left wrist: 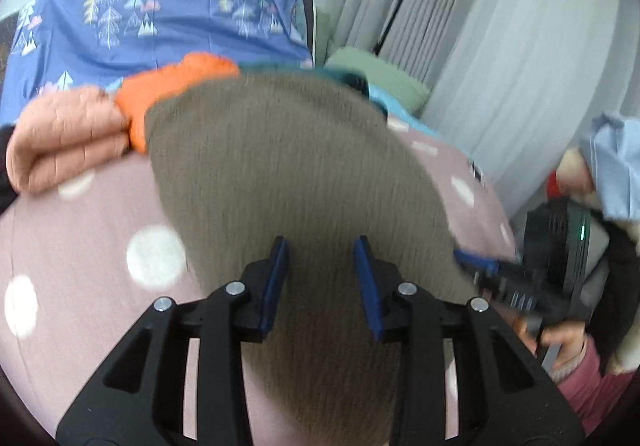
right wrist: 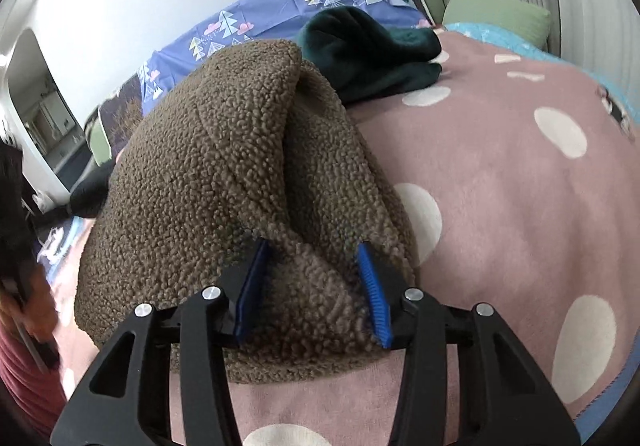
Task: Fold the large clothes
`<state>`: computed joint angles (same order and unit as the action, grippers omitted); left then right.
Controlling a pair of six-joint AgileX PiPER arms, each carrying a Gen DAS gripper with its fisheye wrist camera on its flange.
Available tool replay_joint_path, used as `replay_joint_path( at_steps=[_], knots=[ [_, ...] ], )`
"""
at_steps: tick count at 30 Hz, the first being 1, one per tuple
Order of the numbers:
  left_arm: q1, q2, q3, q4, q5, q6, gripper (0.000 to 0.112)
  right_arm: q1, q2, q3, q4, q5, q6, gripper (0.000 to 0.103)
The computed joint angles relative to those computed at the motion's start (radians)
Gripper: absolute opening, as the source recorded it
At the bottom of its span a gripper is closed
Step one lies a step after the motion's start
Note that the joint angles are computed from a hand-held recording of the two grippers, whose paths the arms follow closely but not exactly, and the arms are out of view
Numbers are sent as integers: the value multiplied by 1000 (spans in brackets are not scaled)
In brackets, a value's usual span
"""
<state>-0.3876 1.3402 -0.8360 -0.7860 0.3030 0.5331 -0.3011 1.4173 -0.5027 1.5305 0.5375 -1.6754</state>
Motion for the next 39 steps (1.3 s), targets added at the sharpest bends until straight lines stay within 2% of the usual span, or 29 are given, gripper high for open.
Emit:
replay_joint_path(
  at_steps=[3,5,7,8,10,12,14,16,18,20,22,23,24,26,27,29,31,32,34,35,37,39],
  knots=[
    [33,69,-163,-22,62,67,32,14,-10,2,-6,-24,8,45],
    [24,161,-308,128,110,-51,32,5,-4,-4,-24,-11,28,46],
    [0,354,-493,328,220,-199,33,-3,-10,-13,-68,0,67,46],
    [-20,452,-558,427,252,-280,34,-1,-19,-24,-103,-5,104,46],
    [-48,526,-584,528,205,-380,34,-18,-75,-53,-223,-4,235,46],
    [-40,519,-599,486,226,-382,32,-84,-133,-95,-246,94,260,43],
    [-22,520,-588,427,223,-301,32,-82,-158,-141,-200,136,243,36],
    [-13,524,-589,388,226,-272,31,-16,-149,-185,-149,122,218,31],
    [-28,519,-584,434,215,-314,32,103,-76,-262,-142,56,255,25],
    [-30,518,-578,446,202,-317,32,230,78,-330,-242,-77,395,23],
    [-21,504,-555,418,187,-291,32,290,237,-343,-223,-179,399,23],
    [-21,505,-550,423,181,-294,32,280,258,-335,-154,-174,341,25],
    [-24,504,-544,425,172,-288,32,245,239,-309,-99,-128,297,25],
    [-21,484,-531,373,157,-232,33,204,225,-291,-89,-69,288,26],
    [-21,476,-532,364,140,-214,28,205,225,-282,-72,-71,257,27],
    [-7,480,-588,384,160,-250,16,207,222,-270,-61,-74,251,29],
    [11,501,-680,354,201,-210,16,220,215,-268,-72,-86,272,29],
    [11,526,-756,375,240,-204,16,240,206,-261,-60,-118,259,29],
    [7,623,-952,411,380,-175,19,274,200,-272,-71,-165,283,29],
    [0,684,-1052,463,449,-203,22,282,192,-265,-54,-179,268,29],
    [-23,872,-1222,637,532,-326,21,280,191,-249,11,-185,204,29],
    [-25,1032,-1391,695,649,-401,21,312,202,-239,107,-240,126,29]
  ],
)
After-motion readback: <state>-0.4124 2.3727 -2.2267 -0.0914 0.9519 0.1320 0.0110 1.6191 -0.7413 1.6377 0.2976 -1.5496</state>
